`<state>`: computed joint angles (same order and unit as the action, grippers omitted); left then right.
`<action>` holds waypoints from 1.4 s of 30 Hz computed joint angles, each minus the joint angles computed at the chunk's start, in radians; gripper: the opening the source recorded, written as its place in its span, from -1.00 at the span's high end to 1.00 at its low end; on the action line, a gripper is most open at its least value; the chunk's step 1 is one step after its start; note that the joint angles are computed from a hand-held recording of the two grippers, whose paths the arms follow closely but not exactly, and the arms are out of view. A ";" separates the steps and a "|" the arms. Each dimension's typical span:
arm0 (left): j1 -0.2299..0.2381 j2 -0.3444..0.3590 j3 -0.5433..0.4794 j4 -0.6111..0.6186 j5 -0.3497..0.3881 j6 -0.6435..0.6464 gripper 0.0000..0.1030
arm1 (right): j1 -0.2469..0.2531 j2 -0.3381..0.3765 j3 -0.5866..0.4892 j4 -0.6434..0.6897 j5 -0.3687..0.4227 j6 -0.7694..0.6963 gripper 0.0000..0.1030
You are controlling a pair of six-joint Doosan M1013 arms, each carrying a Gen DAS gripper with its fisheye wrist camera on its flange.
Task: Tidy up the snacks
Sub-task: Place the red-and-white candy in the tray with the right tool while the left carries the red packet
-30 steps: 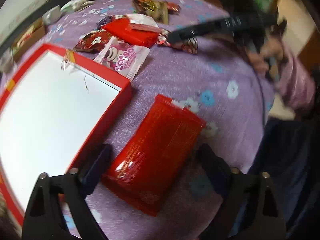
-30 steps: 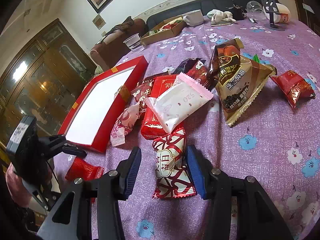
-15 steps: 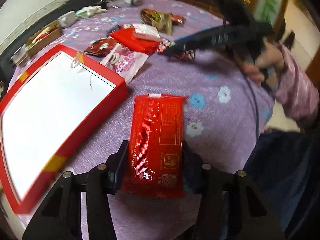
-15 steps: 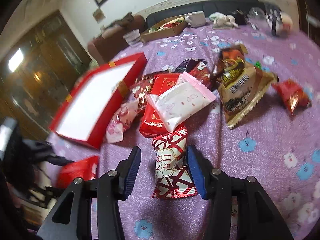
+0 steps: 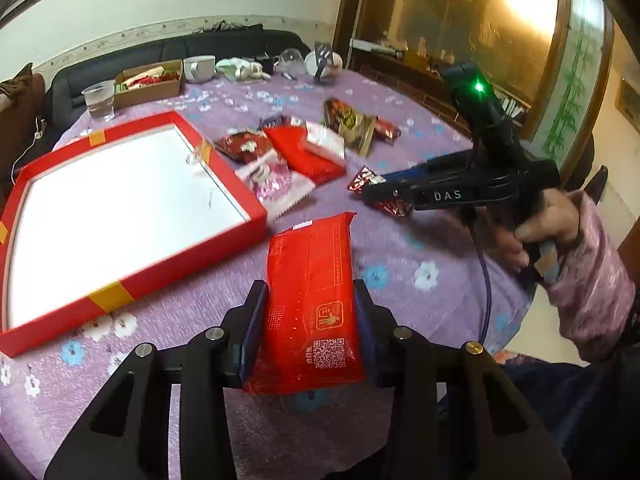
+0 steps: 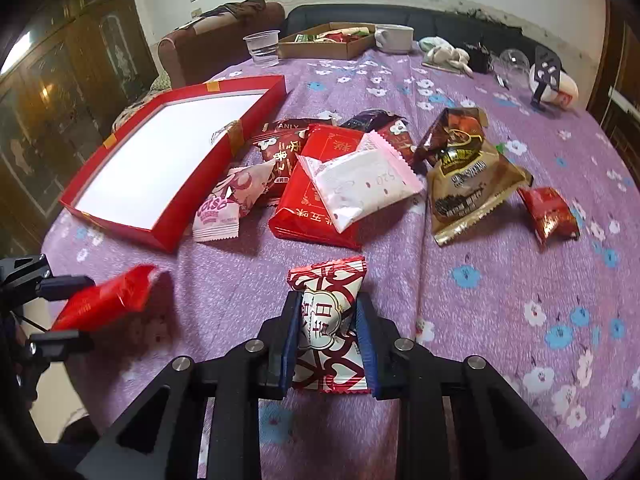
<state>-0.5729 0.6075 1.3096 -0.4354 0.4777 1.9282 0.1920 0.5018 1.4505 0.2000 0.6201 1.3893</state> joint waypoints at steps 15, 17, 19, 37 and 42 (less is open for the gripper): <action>0.015 -0.041 0.049 0.107 -0.106 -0.168 0.61 | -0.017 0.016 -0.053 0.475 0.065 -0.323 0.48; 0.022 -0.045 0.041 0.134 -0.110 -0.199 0.77 | -0.004 0.035 -0.085 0.495 0.083 -0.343 0.48; 0.030 -0.039 0.023 0.208 -0.094 -0.278 0.77 | 0.012 0.058 -0.120 0.495 0.091 -0.344 0.48; 0.025 0.020 -0.022 0.203 0.148 -0.123 -0.25 | 0.005 0.078 -0.111 0.726 -0.048 -0.455 0.07; 0.016 0.022 -0.025 0.242 0.132 -0.158 0.06 | -0.049 0.036 -0.037 0.695 -0.119 -0.316 -0.11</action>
<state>-0.5574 0.6296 1.2850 -0.1930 0.6093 1.7701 0.1430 0.5375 1.4133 0.8945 0.5011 1.0731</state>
